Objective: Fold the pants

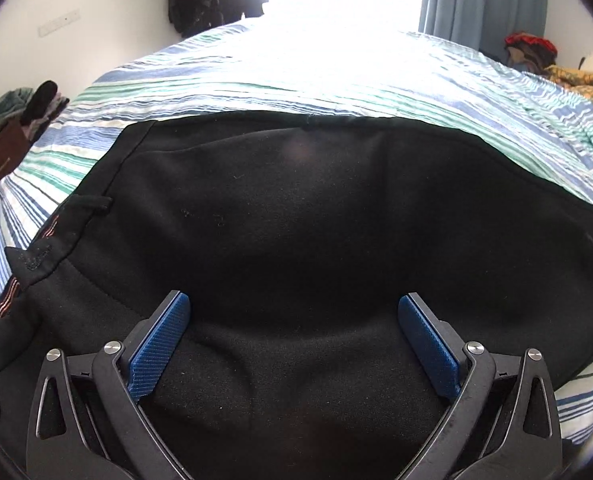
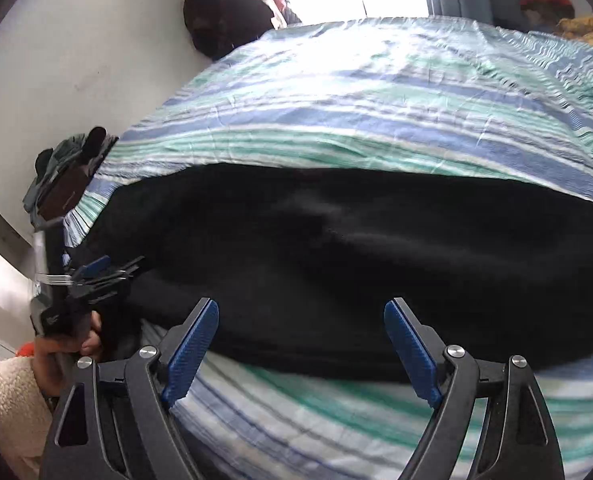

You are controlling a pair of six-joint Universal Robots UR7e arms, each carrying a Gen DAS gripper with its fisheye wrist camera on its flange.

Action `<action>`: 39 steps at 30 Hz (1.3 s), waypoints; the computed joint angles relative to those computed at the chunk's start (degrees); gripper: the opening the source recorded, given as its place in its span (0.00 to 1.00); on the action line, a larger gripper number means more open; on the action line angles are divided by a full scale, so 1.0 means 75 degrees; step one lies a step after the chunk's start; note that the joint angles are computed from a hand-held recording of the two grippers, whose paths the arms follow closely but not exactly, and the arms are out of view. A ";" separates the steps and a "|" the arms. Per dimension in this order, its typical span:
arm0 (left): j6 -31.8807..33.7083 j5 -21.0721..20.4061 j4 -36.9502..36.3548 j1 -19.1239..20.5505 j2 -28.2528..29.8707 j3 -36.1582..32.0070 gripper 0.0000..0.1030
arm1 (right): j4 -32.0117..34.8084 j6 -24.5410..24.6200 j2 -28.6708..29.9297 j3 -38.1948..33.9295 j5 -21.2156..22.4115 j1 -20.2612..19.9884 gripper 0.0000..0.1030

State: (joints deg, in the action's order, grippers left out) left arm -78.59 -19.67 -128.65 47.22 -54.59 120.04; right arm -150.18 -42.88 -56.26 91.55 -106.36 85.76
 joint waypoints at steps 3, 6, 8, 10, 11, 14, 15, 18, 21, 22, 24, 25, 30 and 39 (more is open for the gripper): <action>-0.0294 0.0019 0.0119 -0.0159 0.0041 0.0089 0.99 | 0.0255 0.0038 0.0151 -0.0967 -0.0019 -0.0556 0.78; -0.0608 0.0000 0.0353 -0.0292 0.0138 0.0038 0.99 | -0.0223 0.0195 0.0067 -0.1896 -0.0247 -0.1092 0.77; -0.0739 -0.0002 0.0437 -0.0348 0.0173 0.0037 0.99 | -0.0558 0.0713 0.0255 -0.2843 -0.1310 -0.1287 0.79; -0.0746 0.0010 0.0423 -0.0351 0.0200 0.0030 0.99 | -0.0723 0.1303 0.0304 -0.3584 -0.1952 -0.1584 0.78; -0.0753 0.0015 0.0428 -0.0354 0.0198 0.0034 0.99 | -0.0832 0.1607 0.0146 -0.3665 -0.1794 -0.1747 0.78; -0.0767 0.0029 0.0447 -0.0354 0.0207 0.0023 0.99 | -0.0078 0.2763 -0.0691 -0.3410 0.0283 -0.2248 0.78; -0.0770 0.0027 0.0456 -0.0355 0.0206 0.0020 0.99 | 0.0587 0.3189 -0.0869 -0.3444 0.1083 -0.2413 0.78; -0.0788 0.0026 0.0487 -0.0356 0.0212 0.0008 0.99 | 0.2632 0.4019 -0.0819 -0.3904 0.2702 -0.2793 0.78; -0.0870 0.0008 0.0628 -0.0365 0.0206 -0.0028 0.99 | 0.2362 0.3987 -0.0396 -0.4095 0.1869 -0.2629 0.74; -0.0879 0.0006 0.0651 -0.0364 0.0203 -0.0033 0.99 | 0.1981 0.4149 -0.0274 -0.4148 0.1818 -0.2631 0.70; -0.0920 0.0006 0.0749 -0.0352 0.0217 -0.0077 0.99 | 0.1202 0.4764 -0.0053 -0.4255 0.1832 -0.2677 0.63; -0.0951 0.0010 0.0811 -0.0345 0.0232 -0.0107 0.99 | 0.0813 0.5112 0.0023 -0.4223 0.1724 -0.2646 0.53; -0.1075 0.0022 0.1066 -0.0313 0.0257 -0.0193 0.99 | -0.0362 0.3410 -0.0422 -0.3435 0.1744 -0.2323 0.11; -0.1246 0.0005 0.1463 -0.0270 0.0302 -0.0365 0.99 | 0.0626 -0.2143 -0.4982 0.1510 0.2841 -0.2391 0.06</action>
State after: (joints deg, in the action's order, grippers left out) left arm -87.93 -19.64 -117.67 45.20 -52.32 117.31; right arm -145.48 -58.96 -93.63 102.88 -85.05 67.83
